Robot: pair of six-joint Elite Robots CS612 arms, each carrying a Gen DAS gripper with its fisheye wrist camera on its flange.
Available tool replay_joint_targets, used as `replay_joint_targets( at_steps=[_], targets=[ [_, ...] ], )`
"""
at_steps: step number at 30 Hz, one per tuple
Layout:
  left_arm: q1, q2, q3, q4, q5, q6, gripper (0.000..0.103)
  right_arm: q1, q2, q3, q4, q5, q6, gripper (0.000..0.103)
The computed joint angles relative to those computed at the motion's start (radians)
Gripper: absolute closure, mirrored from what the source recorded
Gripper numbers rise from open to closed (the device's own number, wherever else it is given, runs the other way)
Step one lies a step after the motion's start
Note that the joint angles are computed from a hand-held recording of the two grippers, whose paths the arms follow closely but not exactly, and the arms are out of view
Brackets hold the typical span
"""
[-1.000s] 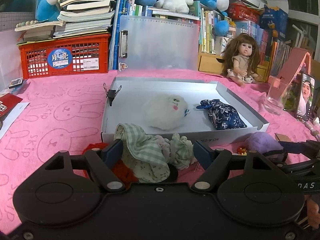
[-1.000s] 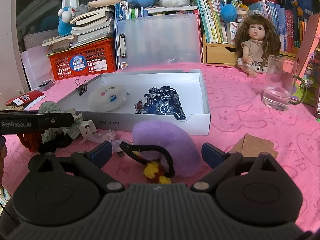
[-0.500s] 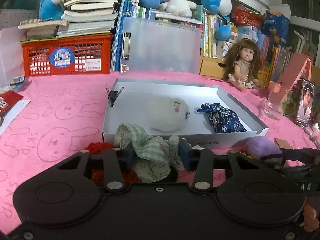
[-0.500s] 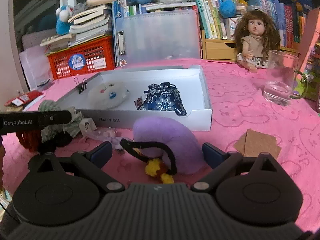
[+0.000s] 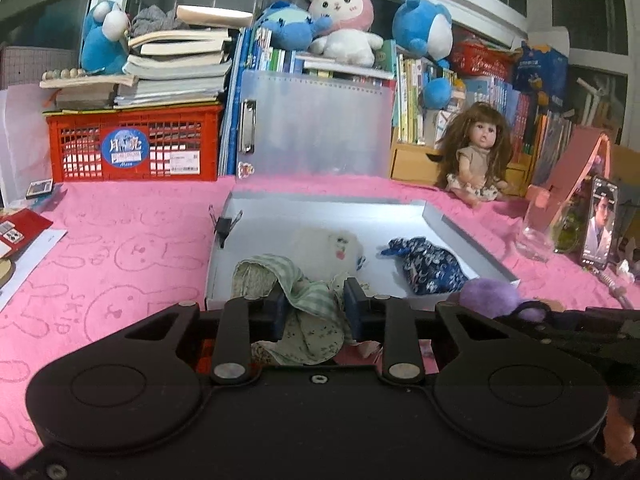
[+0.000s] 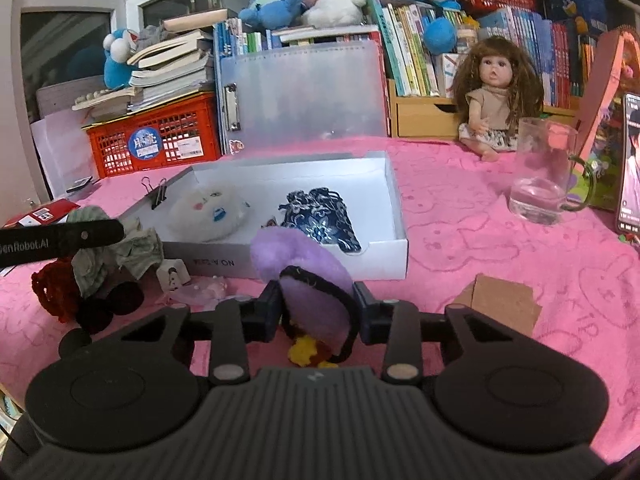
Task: Organize objects
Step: 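Close left gripper on the green cloth while right gripper closes on the purple plush, then lift the green cloth over the tray while right gripper lifts the purple plush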
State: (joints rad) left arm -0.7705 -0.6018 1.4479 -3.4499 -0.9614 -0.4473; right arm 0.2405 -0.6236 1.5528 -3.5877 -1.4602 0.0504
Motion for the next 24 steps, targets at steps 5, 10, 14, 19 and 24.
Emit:
replay_joint_targets(
  at_steps=[5, 10, 14, 19, 24],
  targets=[
    [-0.002, -0.006, 0.007, -0.04, -0.004, 0.01, 0.076, 0.004, 0.0, 0.003, -0.028, -0.008, -0.018, 0.064],
    [0.001, -0.01, 0.006, -0.058, -0.007, 0.009, 0.076, 0.004, -0.002, 0.005, -0.053, -0.009, -0.012, 0.065],
    [0.007, -0.013, 0.004, -0.068, -0.017, -0.001, 0.076, 0.002, -0.005, 0.007, -0.07, 0.0, 0.002, 0.065],
    [0.01, -0.013, 0.0, -0.078, -0.019, -0.002, 0.076, -0.007, -0.008, 0.008, -0.082, 0.027, 0.049, 0.065],
    [0.011, -0.013, -0.001, -0.077, -0.026, -0.003, 0.076, -0.015, -0.009, 0.009, -0.072, 0.041, 0.077, 0.064]
  ],
)
